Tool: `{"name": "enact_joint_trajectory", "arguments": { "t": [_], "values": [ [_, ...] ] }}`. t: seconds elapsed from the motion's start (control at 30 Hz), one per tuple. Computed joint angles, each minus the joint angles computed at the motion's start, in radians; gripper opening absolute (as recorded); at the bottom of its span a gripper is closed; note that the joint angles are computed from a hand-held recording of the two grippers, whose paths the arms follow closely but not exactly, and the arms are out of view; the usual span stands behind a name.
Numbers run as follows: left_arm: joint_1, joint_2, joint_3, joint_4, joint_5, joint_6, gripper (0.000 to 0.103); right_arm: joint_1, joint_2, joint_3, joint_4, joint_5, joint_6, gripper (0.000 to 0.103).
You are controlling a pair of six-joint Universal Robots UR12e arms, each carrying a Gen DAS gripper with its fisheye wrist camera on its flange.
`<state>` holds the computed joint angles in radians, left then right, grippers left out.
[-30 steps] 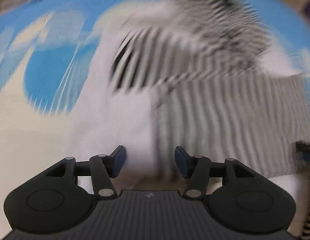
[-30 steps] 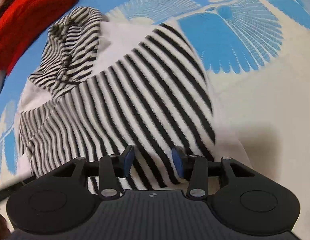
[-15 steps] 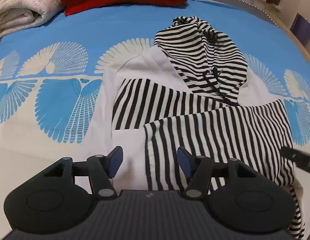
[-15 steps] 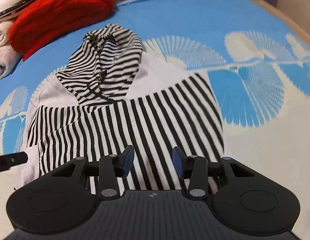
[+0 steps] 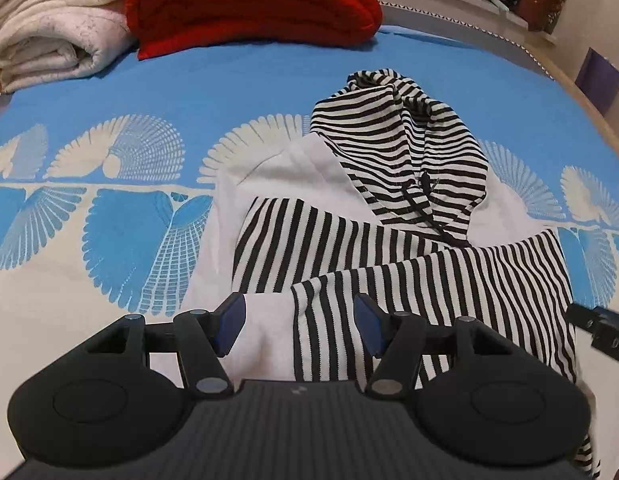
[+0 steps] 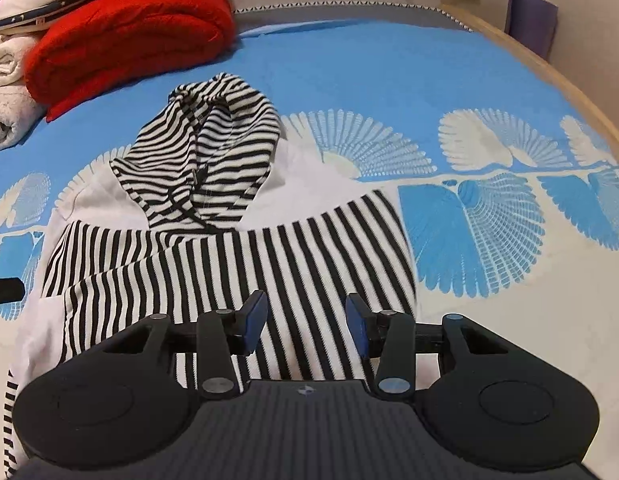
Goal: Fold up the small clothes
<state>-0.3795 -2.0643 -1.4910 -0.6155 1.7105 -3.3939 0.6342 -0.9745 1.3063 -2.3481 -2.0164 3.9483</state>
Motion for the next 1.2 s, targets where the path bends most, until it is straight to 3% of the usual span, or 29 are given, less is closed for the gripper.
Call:
{"name": "enact_joint_trajectory", "arguments": {
  "t": [0.37,0.43,0.6,0.7,1.2],
  "values": [
    [-0.006,-0.014,0.005,0.000,0.041,-0.009,0.063,-0.006,-0.016,0.017,-0.024,-0.010,-0.035,0.046],
    [-0.007,-0.017,0.005,0.009,0.045,-0.011,0.056,-0.010,-0.025,0.028,-0.025,-0.010,-0.035,0.047],
    [-0.013,-0.026,0.005,0.046,0.064,-0.027,0.022,-0.020,-0.050,0.063,-0.033,-0.004,-0.030,0.048],
    [-0.018,-0.032,0.004,0.084,0.084,-0.038,0.013,-0.024,-0.063,0.081,-0.030,0.000,-0.038,0.048],
    [-0.062,-0.082,0.037,0.224,0.232,-0.017,0.012,-0.054,-0.142,0.186,-0.061,0.040,-0.020,0.052]
  ]
}}
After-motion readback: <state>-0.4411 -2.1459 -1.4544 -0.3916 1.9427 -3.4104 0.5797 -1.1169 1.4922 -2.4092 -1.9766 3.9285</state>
